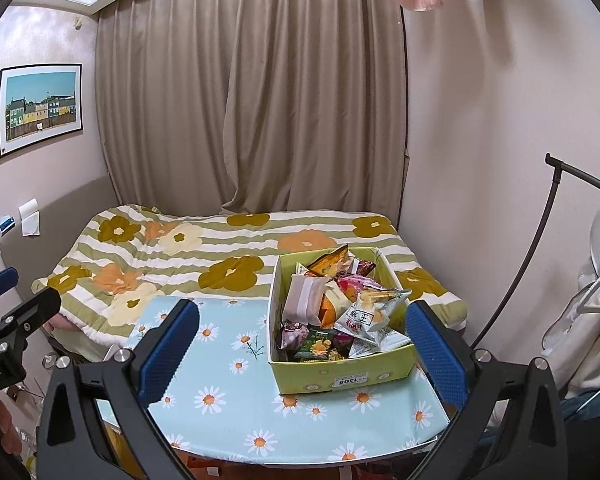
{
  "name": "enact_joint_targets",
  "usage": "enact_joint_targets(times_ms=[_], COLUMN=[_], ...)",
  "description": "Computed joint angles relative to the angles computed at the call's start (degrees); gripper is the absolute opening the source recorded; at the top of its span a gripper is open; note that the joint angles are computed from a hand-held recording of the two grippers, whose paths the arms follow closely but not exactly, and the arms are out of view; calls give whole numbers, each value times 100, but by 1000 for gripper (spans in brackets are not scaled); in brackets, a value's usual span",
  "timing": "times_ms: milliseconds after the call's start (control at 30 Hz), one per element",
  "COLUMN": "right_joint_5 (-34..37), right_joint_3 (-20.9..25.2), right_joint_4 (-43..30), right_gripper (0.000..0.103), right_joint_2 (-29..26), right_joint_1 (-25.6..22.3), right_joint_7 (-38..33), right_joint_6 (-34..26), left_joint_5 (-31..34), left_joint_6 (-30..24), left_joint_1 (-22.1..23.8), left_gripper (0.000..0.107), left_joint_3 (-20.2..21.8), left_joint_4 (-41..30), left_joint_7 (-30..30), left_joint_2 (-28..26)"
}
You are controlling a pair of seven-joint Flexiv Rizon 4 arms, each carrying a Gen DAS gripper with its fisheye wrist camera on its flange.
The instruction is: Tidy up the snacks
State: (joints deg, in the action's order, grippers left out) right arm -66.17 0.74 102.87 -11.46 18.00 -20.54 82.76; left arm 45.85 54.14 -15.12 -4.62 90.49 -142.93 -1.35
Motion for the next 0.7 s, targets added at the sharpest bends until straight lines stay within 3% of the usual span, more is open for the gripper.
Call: enact_joint_targets(times_ms=[500,700], right_joint_5=[22,22], right_joint_3=[-33,-26], right_joint_4=[17,25], right_gripper=[102,102], right_joint_2=[-13,-11], right_joint_1=[5,-18], right_joint_7=[23,23], right_joint_6=[55,72], left_joint_5=[34,438], left_joint_6=[-42,-236], left_joint_1=[-78,-152], left_gripper=[103,103], left_joint_3=[4,-6], left_joint_4=[-94,-211], left_joint_7=[-6,-378], left_joint_2=[-86,-94])
